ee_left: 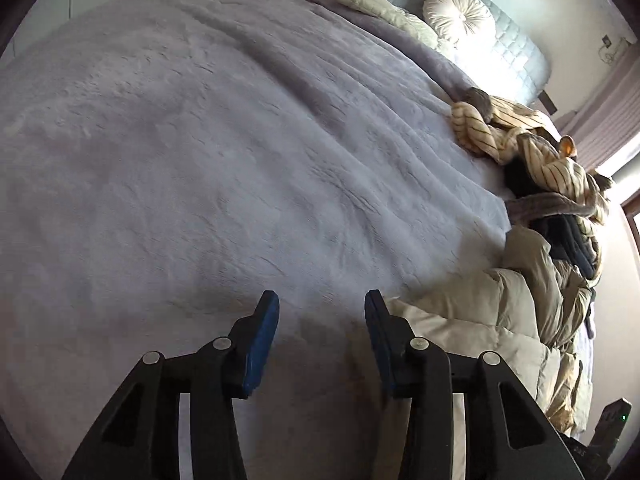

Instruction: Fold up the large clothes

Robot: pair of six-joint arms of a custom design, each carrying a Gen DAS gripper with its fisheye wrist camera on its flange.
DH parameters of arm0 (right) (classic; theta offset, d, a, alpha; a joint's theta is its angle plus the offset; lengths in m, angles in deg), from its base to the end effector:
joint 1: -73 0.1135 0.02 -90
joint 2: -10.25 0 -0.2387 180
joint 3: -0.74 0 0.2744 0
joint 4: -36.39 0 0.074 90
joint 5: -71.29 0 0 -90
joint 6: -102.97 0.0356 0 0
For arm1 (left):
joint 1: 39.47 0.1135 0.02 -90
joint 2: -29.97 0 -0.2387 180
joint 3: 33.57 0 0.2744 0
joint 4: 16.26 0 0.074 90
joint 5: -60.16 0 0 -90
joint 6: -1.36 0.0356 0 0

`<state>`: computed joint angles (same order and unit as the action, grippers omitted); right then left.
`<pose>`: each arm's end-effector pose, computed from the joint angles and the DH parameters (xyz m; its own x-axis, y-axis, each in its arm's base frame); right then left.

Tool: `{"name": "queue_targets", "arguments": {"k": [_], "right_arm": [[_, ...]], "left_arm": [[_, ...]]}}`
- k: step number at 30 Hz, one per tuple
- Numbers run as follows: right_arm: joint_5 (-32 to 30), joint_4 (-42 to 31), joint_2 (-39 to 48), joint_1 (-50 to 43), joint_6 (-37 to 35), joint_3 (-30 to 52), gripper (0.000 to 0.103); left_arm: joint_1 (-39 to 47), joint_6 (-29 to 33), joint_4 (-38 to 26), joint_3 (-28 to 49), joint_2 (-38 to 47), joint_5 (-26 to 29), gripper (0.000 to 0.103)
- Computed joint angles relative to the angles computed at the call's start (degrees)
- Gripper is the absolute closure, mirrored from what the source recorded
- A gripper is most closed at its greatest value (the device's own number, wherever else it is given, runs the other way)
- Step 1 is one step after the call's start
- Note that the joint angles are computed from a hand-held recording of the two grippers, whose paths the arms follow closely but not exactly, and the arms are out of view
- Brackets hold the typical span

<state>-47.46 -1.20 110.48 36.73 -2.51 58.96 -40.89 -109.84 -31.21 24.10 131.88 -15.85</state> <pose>0.2401 -0.1550 0.0613 -0.8840 0.3584 -0.3002 0.2207 0.8860 0.4077 0.3211 -0.0166 0.0624 -0.8540 -0.3298 -0.4024 -0.1727 0.9092 -0.3788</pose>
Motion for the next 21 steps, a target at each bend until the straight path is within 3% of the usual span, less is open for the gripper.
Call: {"name": "queue_targets", "arguments": {"k": [3,7,10,14,18,21], "right_arm": [[1.45,-2.86,-4.27,-3.41,-1.63,-0.54,0.071],[0.68,-4.66,-14.29,-8.97,-5.00,-3.90,0.070],[-1.27,-6.20,-16.31,-8.45,-8.09,-3.63,0.073],[0.82,-1.98,-11.69,-2.50,-6.21,-4.03,0.077],[3.03,4.21,-5.34,-0.44,-3.03,-4.89,0.083],[3.09,6.09,-3.83,-1.28,-2.85,-5.00,0.090]], "left_arm": [[2.17,3.87,-5.15,-3.96,-9.34,2.31,0.058],[-2.08,5.75,-10.86,-11.47,-24.27,4.97,0.058],[-8.11,4.09,-11.62,-15.80,-29.22,5.04,0.058],[-15.55,0.73,-6.38,-18.29,-22.63,-4.84,0.058],[-13.85,0.40,1.10,-17.55,-12.66,-5.87,0.057],[-13.88,0.87,3.02,-15.15,-8.01,-7.17,0.056]]}}
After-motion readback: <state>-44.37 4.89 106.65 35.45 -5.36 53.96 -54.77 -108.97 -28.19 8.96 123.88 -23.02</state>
